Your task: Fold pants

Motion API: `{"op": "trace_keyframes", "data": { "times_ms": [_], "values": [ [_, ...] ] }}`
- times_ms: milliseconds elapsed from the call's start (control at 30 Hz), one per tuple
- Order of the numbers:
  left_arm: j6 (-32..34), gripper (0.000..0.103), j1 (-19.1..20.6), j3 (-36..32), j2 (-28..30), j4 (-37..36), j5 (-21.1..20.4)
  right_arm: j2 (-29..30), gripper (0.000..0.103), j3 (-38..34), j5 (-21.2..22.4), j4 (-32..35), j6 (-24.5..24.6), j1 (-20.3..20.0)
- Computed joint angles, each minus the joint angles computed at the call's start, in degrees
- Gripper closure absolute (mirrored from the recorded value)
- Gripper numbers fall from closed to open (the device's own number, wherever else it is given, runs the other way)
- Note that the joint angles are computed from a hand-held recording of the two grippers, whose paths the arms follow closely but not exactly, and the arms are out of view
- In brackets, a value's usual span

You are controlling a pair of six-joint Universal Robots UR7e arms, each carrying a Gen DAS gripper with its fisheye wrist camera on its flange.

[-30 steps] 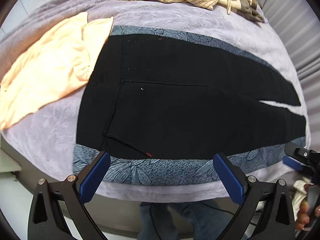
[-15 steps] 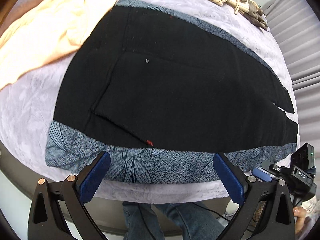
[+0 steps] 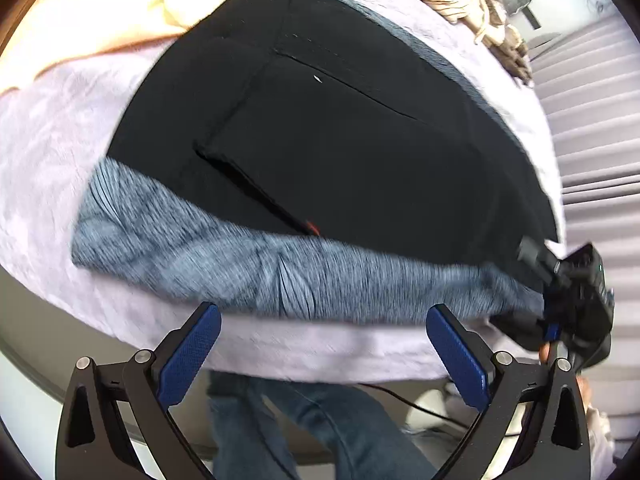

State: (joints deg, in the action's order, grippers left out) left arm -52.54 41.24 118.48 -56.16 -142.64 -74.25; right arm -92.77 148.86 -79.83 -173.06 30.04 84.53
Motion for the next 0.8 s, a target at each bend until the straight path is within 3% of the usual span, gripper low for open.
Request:
{"op": "trace_keyframes", "data": {
  "times_ms": [167, 300, 333, 433, 533, 567, 600, 633, 667, 733, 800],
  "values": [
    [-2.73, 0.0, 2.06, 1.33, 1.27, -8.76, -6.3, -1.41, 0.04, -1.72, 4.17, -3.05, 1.54, 2.5],
    [-8.61, 0.002, 5.71, 1.03, 1.37, -14.05, -4.16, -1.53, 0.04, -4.25, 3.3, 0.61, 0.83, 4.04],
    [-8.77, 0.012, 6.3, 0.61, 1.06, -14.01, -3.02, -1.25, 0.04, -4.73, 2.61, 1.54, 0.68, 4.35],
    [-5.3, 0.026, 7.35, -2.3, 0.91, -9.24, -1.65, -1.8, 0.04, -4.31, -0.37, 3.76, 0.89, 4.29],
    [-1.49, 0.043, 7.9, -5.03, 1.54, -3.44, -2.41, -5.84, 0.042, -0.99, -2.87, 4.04, 3.12, 1.25],
    [-1.01, 0.048, 8.01, -5.15, 1.61, -2.6, -2.54, -7.98, 0.045, 0.72, -3.17, 3.46, 4.11, -0.55],
    [-0.54, 0.05, 8.11, -5.3, 1.8, -1.92, -2.88, -10.75, 0.06, 2.49, -2.41, 3.28, 4.66, -3.58],
    [0.08, 0.057, 8.23, -5.74, 1.86, -0.35, -3.16, -12.24, 0.082, 4.11, -1.55, 2.01, 6.58, -5.83],
    [0.5, 0.064, 8.19, -6.38, 1.91, 1.61, -3.17, -14.16, 0.09, 6.05, 0.88, 0.7, 8.36, -9.2],
    [1.17, 0.064, 8.11, -6.98, 1.32, 3.68, -3.35, -15.46, 0.095, 8.61, 2.24, -3.53, 10.35, -11.5],
    [1.61, 0.064, 7.41, -8.43, 0.86, 5.41, -2.4, -16.16, 0.095, 7.34, -0.52, -2.4, 9.37, -8.61]
  ]
}}
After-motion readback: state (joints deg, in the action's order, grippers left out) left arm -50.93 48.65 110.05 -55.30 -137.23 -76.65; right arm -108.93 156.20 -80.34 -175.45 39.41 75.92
